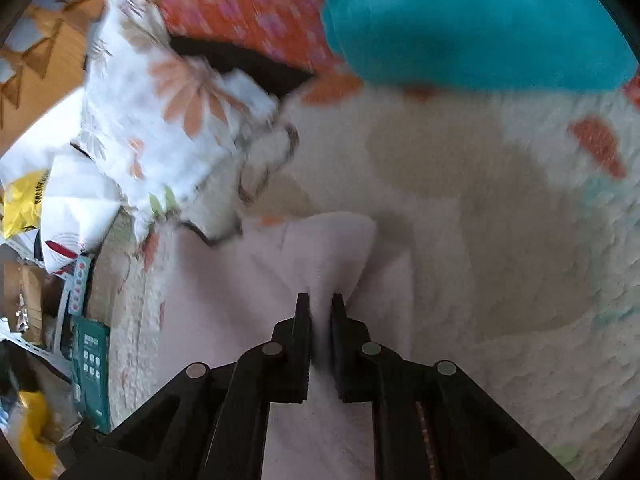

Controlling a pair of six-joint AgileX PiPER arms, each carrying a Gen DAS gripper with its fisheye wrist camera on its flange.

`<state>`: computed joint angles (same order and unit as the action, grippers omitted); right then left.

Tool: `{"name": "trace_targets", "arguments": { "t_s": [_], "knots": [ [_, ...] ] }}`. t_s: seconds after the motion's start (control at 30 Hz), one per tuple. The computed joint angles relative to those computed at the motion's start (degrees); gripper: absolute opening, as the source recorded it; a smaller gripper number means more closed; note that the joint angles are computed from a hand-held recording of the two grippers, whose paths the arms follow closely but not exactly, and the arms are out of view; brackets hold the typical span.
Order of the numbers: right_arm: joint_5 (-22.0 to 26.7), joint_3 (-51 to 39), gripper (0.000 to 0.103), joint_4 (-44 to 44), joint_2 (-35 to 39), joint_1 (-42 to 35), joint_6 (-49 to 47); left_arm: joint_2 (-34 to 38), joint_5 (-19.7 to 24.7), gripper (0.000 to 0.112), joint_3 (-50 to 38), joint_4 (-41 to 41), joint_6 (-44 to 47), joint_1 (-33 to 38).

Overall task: Fold small clothes
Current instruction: 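Fold the cardigan edge over with the right gripper and release it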

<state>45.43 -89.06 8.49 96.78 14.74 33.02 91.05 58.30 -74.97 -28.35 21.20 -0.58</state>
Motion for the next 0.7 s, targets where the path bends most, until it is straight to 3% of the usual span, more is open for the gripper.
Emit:
{"name": "trace_targets", "arguments": {
  "t_s": [0.13, 0.23, 0.4, 0.53, 0.63, 0.7],
  "knots": [
    [15.6, -10.1, 0.006, -19.6, 6.3, 4.3, 12.1, 0.2, -0.5, 0.086, -0.2, 1.4, -1.6, -1.2],
    [20.8, -13.4, 0.007, -22.5, 8.9, 5.1, 13.6, 0.2, -0.1, 0.086, -0.6, 1.9, -2.1, -1.3],
    [10.4, -2.0, 0.009, -18.6, -3.2, 5.2, 12.8, -1.2, 4.1, 0.085, -2.5, -2.5, 3.1, 2.6],
    [1.7, 11.0, 0.012, -3.1, -15.8, 5.0, 1.8, -2.7, 2.9, 0.085, -1.8, -3.2, 3.8, 4.6],
    [0.2, 20.6, 0.012, 7.3, -20.8, 6.2, -4.3, -1.4, 1.7, 0.085, -0.6, 2.3, 1.0, 2.2],
    [1.8, 25.1, 0.012, 5.9, -22.3, 8.1, -1.4, -0.2, 2.3, 0.086, 1.0, 5.0, 0.8, 1.5]
  ]
}}
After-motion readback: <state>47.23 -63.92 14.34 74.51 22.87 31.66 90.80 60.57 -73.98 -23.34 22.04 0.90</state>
